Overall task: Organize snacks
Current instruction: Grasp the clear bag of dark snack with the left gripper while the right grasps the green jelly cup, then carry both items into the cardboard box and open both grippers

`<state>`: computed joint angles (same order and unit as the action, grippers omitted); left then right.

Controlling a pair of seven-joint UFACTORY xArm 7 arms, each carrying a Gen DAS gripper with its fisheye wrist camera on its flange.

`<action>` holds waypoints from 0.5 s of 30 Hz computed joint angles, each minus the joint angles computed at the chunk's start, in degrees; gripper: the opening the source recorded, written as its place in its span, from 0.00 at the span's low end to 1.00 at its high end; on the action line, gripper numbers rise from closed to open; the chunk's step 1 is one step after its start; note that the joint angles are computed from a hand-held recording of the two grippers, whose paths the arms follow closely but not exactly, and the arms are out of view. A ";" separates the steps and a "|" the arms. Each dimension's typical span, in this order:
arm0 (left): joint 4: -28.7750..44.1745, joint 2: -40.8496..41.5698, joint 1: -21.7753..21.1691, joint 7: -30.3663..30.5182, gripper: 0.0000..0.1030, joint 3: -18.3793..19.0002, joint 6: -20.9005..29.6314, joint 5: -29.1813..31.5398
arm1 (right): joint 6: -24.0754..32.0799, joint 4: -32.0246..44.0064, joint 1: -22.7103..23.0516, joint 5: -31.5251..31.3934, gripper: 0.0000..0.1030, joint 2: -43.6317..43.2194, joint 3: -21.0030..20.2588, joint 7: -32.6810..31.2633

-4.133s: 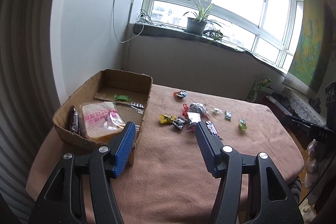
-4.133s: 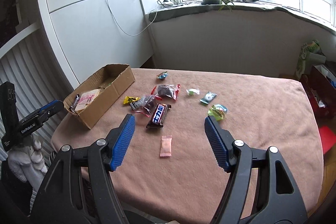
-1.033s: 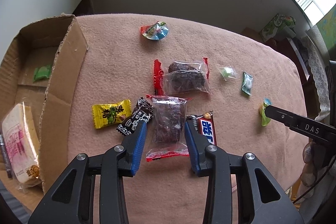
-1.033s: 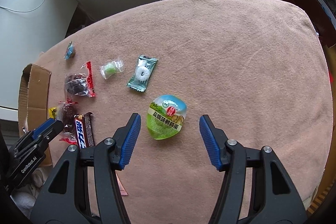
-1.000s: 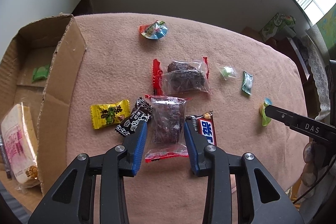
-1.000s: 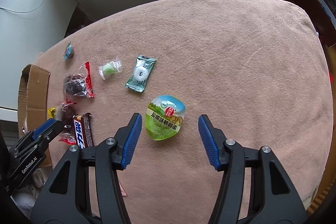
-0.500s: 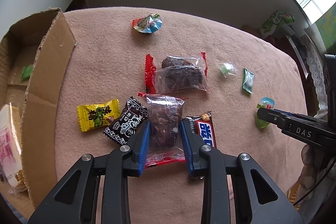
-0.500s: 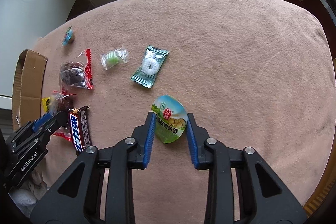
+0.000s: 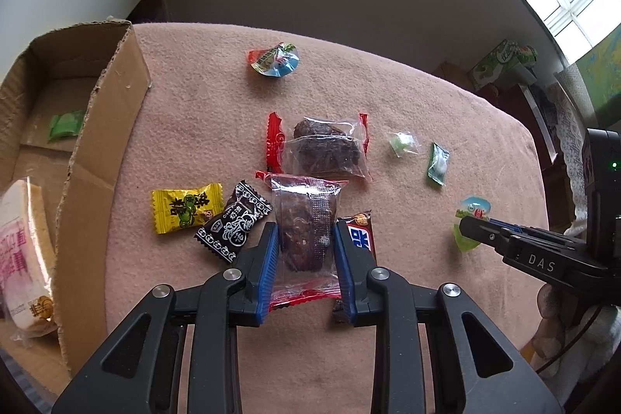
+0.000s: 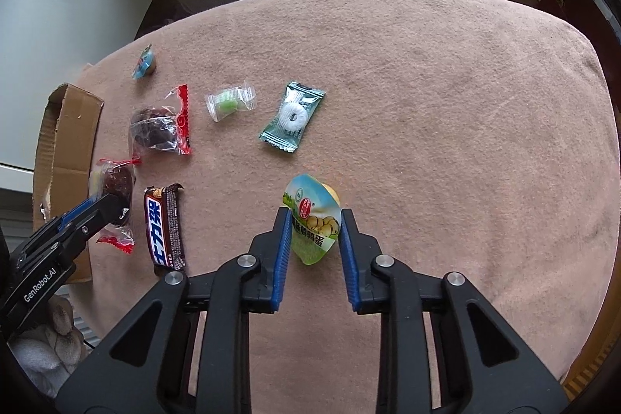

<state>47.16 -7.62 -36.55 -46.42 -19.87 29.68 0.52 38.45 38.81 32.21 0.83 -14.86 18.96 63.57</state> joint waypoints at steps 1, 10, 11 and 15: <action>-0.20 -0.73 -0.09 -0.12 0.26 -0.05 0.28 -0.08 | 0.28 -0.31 0.23 0.46 0.24 -1.04 -0.20 -0.34; -3.73 -10.44 2.10 -1.43 0.26 0.41 3.07 -0.43 | 2.11 7.15 -0.78 -2.68 0.24 -0.36 0.87 -1.15; -4.33 -11.65 2.53 -1.53 0.26 0.59 3.36 -0.43 | 2.16 8.65 -0.86 -3.29 0.24 0.56 0.98 -1.47; -7.00 -16.72 4.30 -1.41 0.26 1.50 4.87 -0.72 | 1.94 16.42 -0.63 -6.55 0.24 6.66 1.74 -2.12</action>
